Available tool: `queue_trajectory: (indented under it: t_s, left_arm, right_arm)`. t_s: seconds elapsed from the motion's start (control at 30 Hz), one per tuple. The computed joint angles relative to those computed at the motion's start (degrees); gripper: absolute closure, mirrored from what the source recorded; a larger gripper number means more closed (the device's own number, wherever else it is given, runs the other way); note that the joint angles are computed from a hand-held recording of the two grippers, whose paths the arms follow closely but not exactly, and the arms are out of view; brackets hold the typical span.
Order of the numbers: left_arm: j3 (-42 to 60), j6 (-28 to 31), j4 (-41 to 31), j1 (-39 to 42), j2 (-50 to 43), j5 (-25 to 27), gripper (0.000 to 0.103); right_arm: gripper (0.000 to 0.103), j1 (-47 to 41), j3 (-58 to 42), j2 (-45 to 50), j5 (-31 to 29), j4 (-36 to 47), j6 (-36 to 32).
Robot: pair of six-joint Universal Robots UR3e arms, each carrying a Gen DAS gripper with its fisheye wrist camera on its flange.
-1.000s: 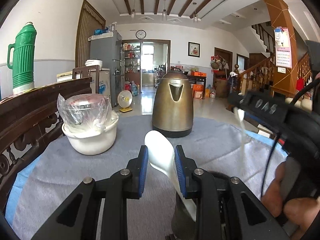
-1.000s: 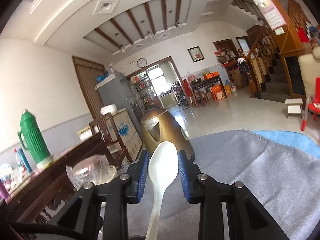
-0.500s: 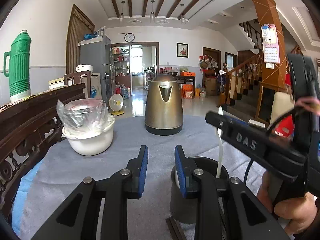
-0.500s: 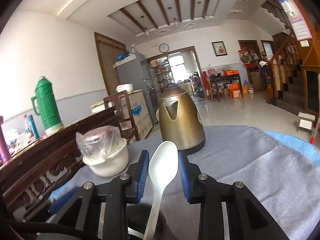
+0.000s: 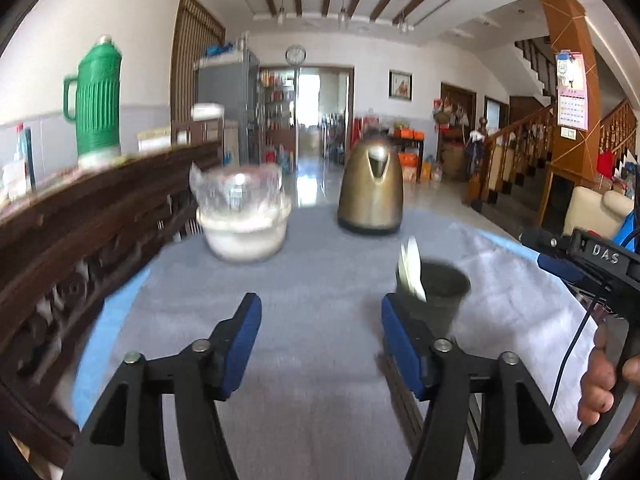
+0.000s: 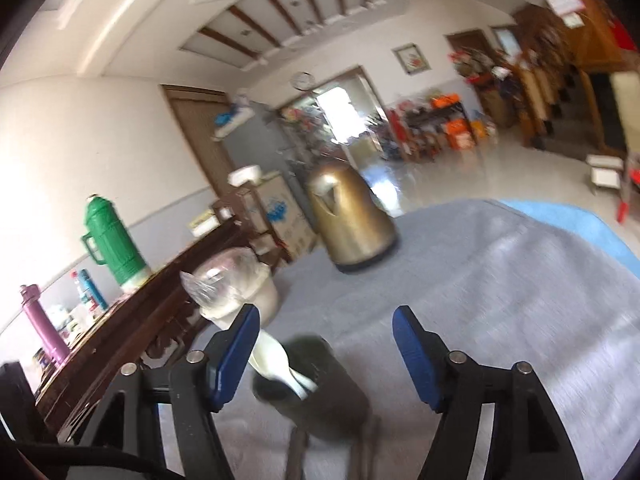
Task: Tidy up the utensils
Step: 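Move both tools back down to the dark brown chopsticks on the cloth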
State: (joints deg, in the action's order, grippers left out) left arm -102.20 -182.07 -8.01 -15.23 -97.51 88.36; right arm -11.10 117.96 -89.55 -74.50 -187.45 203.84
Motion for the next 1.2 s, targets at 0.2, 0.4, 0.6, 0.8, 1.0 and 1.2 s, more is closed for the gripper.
queue_trajectory:
  t_s: [0.2,0.4,0.6,0.8,1.0,1.2]
  left_arm:
    - [-7.44,-2.39,-9.60,1.70,6.57,-4.25,0.039]
    - [-12.11,-1.42,-15.32,2.49,10.51,-7.79,0.039]
    - [-8.42,-0.77,-21.71,4.01,7.97,-14.08,0.039]
    - [-2.88,-1.76,-23.64,2.88,1.45,-14.09,0.039]
    - [2.97,-1.95,-25.62,1.03,-4.75,-13.09,0.039]
    - [7.42,-1.33,-26.89,-1.09,-8.67,-10.40,0.039]
  right_arm:
    - [0.064,-5.25,8.12,-10.98,4.61,16.95,-2.10]
    - [0.072,-8.37,13.61,-15.78,9.76,25.96,-4.55]
    - [0.077,-5.74,12.52,-11.88,10.01,27.75,-4.02]
    - [0.078,-3.32,10.69,-7.44,9.09,25.92,-2.41]
    - [0.077,-2.44,9.22,-4.32,8.83,24.70,-1.43]
    - [0.077,-0.40,5.87,0.07,6.41,23.97,-0.74]
